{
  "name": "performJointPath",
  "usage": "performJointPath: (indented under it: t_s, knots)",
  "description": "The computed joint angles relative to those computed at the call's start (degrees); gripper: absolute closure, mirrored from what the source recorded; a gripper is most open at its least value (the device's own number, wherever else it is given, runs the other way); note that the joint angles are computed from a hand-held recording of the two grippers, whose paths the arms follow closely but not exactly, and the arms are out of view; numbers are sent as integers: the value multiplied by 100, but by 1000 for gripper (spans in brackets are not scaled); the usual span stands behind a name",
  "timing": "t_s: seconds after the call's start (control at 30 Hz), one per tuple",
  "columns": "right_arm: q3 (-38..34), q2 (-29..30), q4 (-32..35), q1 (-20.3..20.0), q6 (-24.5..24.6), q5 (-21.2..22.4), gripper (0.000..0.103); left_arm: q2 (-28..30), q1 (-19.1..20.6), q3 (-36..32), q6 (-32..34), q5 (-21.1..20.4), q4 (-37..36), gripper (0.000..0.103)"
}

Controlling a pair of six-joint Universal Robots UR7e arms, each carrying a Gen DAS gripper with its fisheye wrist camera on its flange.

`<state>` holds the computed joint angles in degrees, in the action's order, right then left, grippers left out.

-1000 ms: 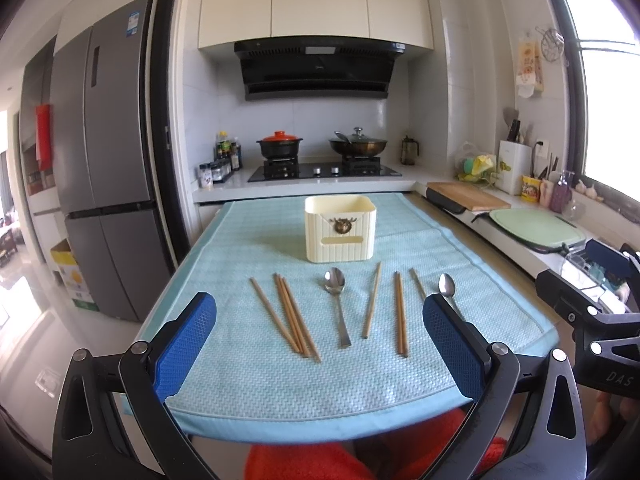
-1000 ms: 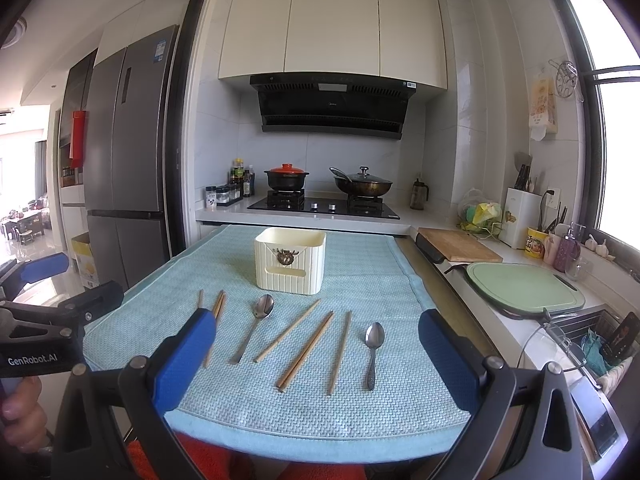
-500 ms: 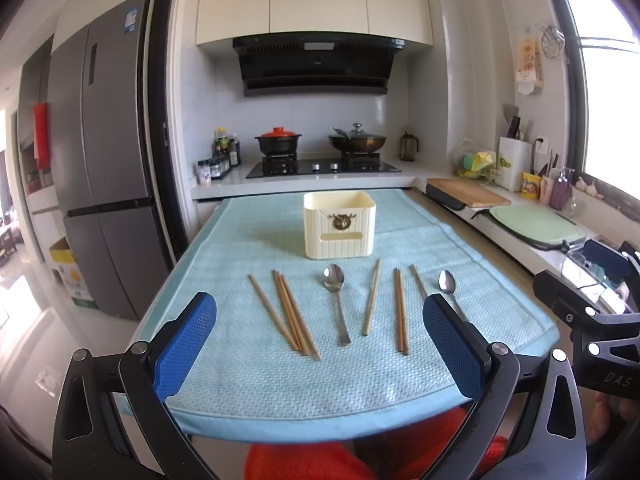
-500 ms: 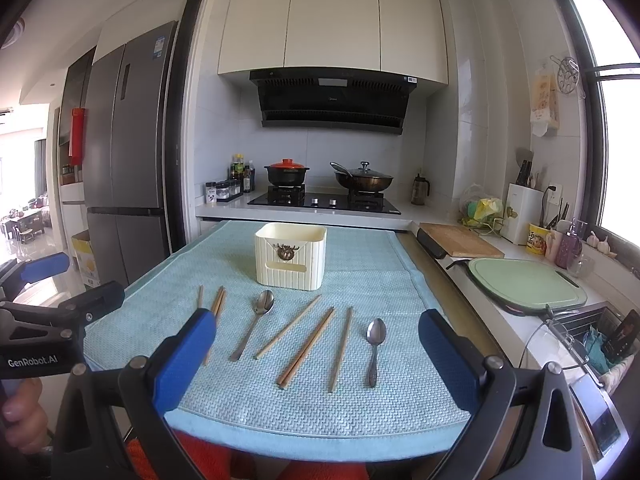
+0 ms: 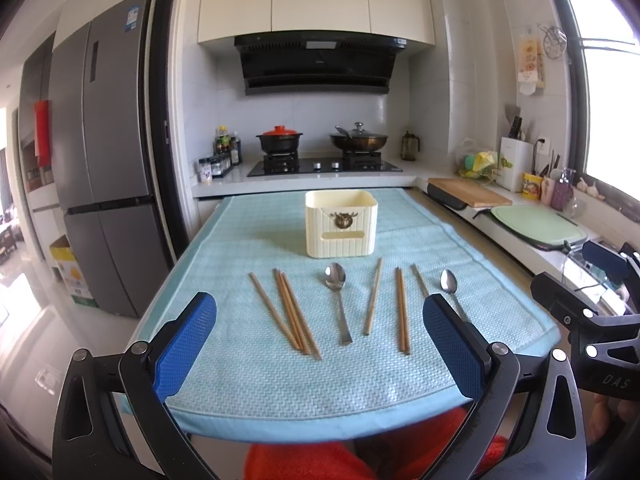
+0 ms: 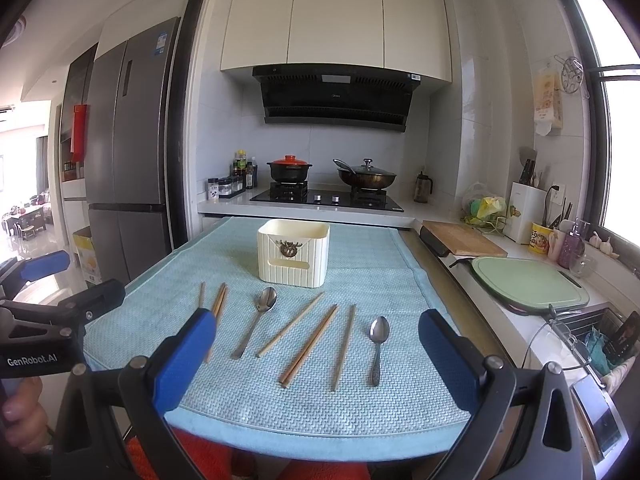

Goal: Organize utensils

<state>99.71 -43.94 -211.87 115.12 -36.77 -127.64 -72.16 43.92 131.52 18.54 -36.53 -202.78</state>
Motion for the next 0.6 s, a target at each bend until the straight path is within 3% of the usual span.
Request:
performJointPath:
  t_s: [0.6]
  knots:
    - [-234, 77, 530, -106, 227, -52, 0, 149, 271, -310, -174, -125, 477, 0]
